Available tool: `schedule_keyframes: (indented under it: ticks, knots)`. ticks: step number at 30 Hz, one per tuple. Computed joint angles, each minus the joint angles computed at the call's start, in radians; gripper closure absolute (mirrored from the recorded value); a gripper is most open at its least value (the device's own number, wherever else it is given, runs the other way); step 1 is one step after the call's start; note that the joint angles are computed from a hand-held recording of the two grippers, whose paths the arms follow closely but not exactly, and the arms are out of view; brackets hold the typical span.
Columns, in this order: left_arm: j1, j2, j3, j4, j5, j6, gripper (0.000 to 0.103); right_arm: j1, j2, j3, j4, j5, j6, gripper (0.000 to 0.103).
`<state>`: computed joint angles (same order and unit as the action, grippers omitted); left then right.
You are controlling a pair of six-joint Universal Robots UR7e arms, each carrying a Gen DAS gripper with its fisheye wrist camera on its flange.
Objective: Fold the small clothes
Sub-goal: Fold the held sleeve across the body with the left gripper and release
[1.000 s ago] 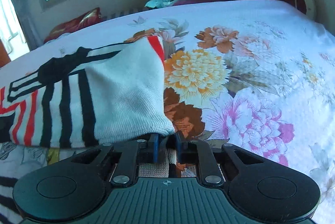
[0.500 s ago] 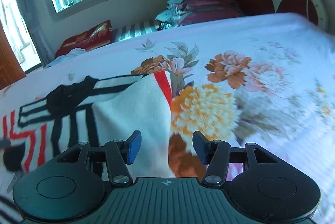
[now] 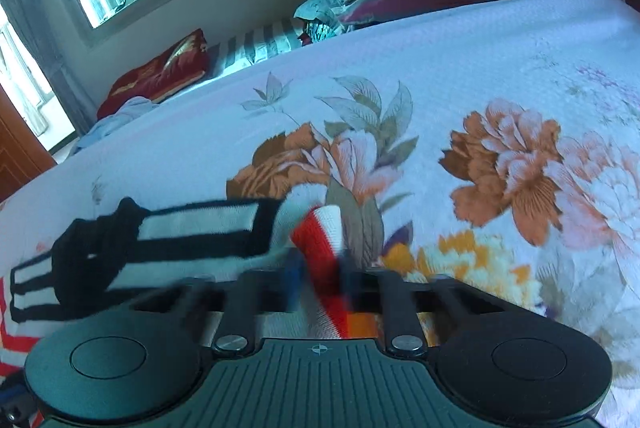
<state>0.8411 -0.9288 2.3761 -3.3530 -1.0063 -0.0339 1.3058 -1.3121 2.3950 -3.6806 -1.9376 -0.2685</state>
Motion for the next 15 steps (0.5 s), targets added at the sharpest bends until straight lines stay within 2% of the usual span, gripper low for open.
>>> schedule_keyframes:
  ticks: [1, 5, 7, 11, 15]
  knots:
    - [-0.001, -0.001, 0.000, 0.002, 0.001, -0.001, 0.069, 0.011, 0.009, 0.002, -0.026, -0.016, -0.028, 0.092]
    - [-0.020, -0.011, 0.002, 0.027, 0.023, -0.003, 0.069, 0.022, 0.073, 0.011, -0.172, -0.080, -0.140, 0.093]
    - [-0.030, -0.012, 0.006, 0.021, 0.035, 0.006, 0.067, 0.012, 0.084, 0.011, -0.204, -0.085, -0.143, 0.093]
    - [-0.013, 0.009, 0.002, -0.006, 0.042, 0.047, 0.065, 0.050, 0.104, 0.003, -0.235, -0.137, -0.153, 0.093]
    - [-0.029, -0.029, -0.007, 0.074, 0.051, -0.009, 0.062, 0.093, 0.062, 0.056, -0.269, -0.100, -0.159, 0.093]
